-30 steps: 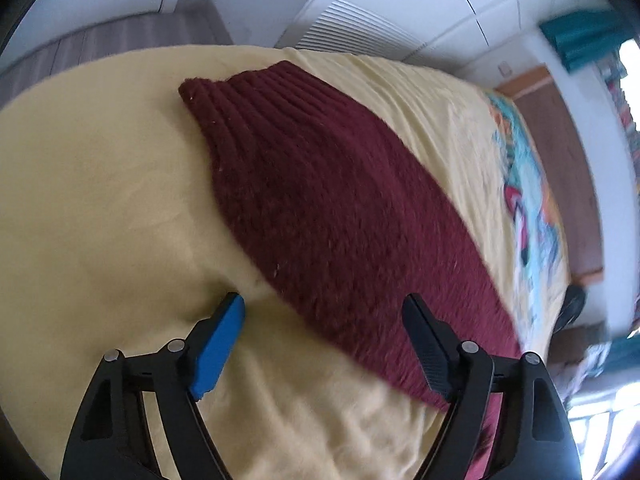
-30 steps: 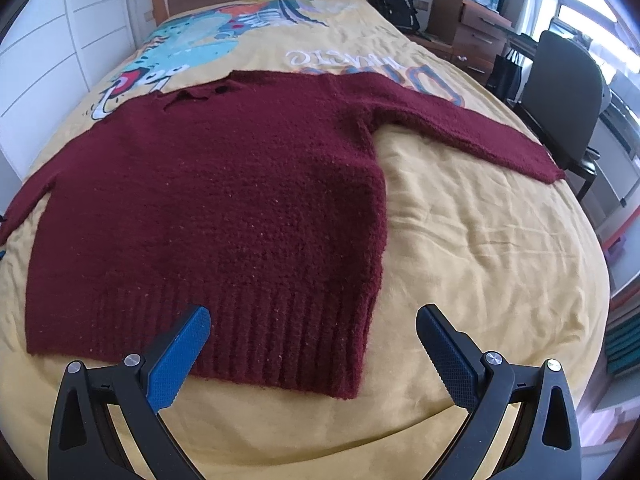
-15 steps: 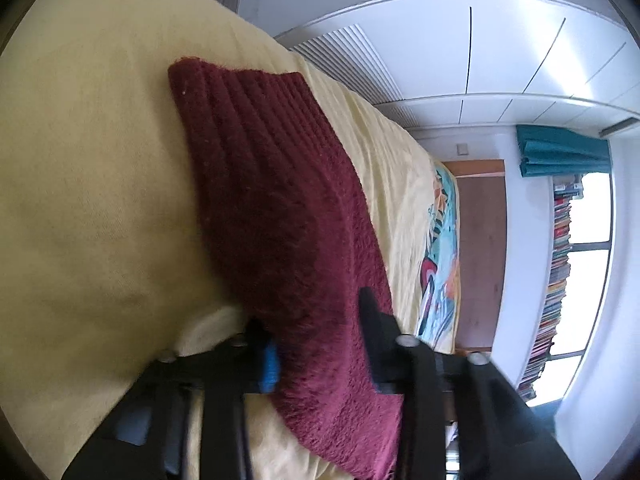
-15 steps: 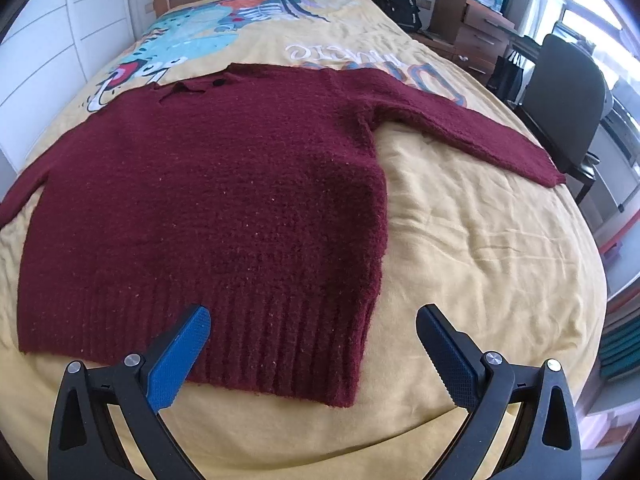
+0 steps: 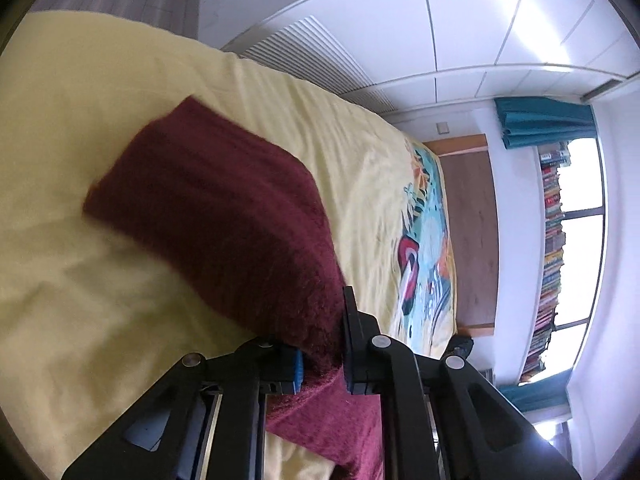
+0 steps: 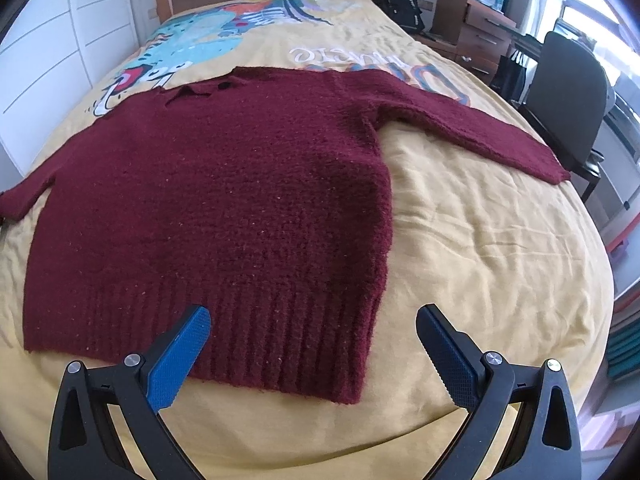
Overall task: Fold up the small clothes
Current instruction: 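Carry the sleeve with the left gripper across the sweater body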
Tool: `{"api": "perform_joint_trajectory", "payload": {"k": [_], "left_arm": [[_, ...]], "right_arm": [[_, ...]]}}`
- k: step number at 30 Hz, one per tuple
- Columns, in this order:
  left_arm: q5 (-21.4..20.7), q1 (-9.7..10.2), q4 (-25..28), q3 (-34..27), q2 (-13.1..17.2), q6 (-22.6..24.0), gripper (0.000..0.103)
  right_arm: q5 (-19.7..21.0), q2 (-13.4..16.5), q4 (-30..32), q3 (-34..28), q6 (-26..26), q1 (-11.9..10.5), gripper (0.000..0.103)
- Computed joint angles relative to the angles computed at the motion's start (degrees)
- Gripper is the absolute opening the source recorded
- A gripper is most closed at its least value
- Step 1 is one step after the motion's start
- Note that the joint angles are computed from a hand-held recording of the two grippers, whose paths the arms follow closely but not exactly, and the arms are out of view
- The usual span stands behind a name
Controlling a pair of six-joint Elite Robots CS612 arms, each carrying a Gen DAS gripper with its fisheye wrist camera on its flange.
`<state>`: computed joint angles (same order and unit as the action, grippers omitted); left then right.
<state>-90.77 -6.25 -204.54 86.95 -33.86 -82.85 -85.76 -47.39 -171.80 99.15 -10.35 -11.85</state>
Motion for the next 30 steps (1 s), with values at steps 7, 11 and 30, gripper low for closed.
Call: {"api": "perform_joint_trajectory", "payload": {"k": [7,11,30], "left_arm": [[-0.06,-1.74,3.14,-2.75,-0.42,1.03,0.012],[-0.50,-2.65,4.47,-5.30,0.04,1.80,0.012],[-9.65,-7.89,15.57,-23.70,5.95,9.17,0.012]], "right_arm": [[0.76,-0.02,0.15,0.21,-0.31,-0.53,0.103],[0.91,-0.12,-0.46,0.58,-1.06,-0.77,0.103],[1.76,-0.75,-2.90,2.00,-0.73,-3.33,0.103]]}}
